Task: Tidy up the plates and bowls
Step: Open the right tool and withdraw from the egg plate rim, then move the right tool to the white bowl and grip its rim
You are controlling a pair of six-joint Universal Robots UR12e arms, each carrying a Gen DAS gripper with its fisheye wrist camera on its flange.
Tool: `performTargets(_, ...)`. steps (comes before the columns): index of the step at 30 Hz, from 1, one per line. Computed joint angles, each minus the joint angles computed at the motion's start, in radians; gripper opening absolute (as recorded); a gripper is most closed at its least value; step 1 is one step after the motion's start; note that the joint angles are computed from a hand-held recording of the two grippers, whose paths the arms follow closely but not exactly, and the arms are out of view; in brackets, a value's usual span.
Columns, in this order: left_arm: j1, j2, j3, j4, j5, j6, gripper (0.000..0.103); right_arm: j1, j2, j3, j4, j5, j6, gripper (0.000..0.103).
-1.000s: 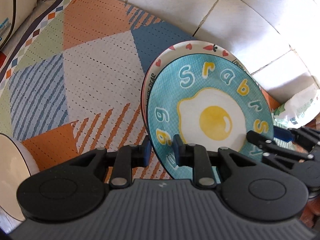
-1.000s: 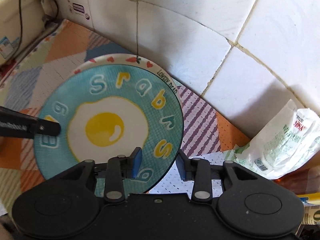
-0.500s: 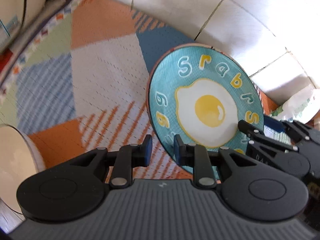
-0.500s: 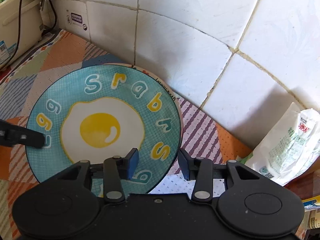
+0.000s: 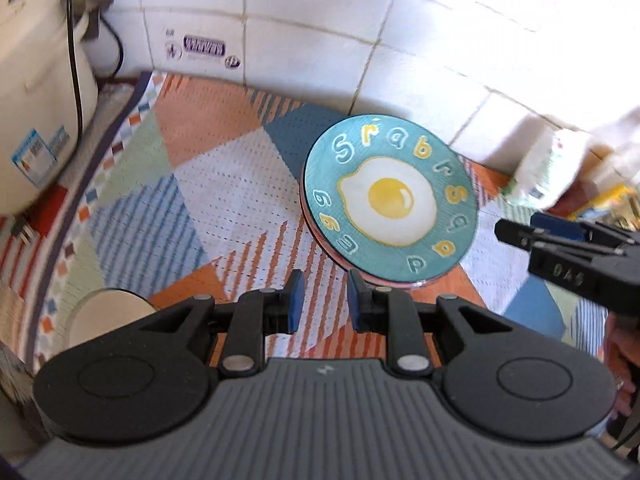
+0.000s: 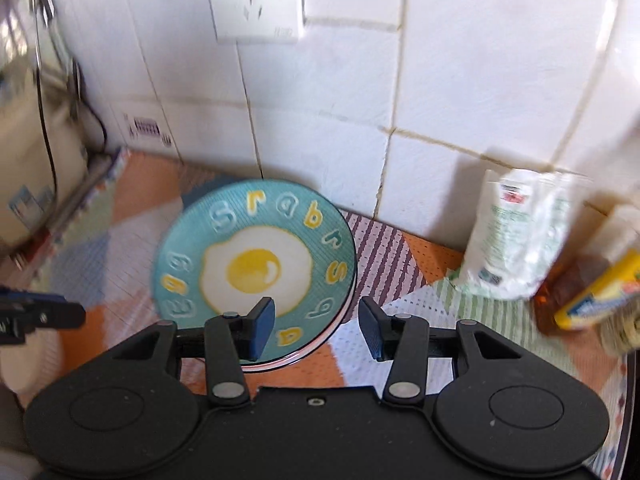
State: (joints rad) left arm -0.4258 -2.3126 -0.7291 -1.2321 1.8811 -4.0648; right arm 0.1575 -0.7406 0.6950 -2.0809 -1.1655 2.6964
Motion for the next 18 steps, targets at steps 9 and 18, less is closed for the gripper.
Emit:
performTargets(9,-0.014,0.091,-0.109,0.072,-0.030,0.152,0.021,-0.022,-0.167,0.251,-0.179,0.071,0.159,0.053)
performTargets(18,-0.033,0.136,-0.153,0.069,-0.073,0.301,0.021,-0.030,-0.312,0.472,-0.331,0.031,0.216,0.054)
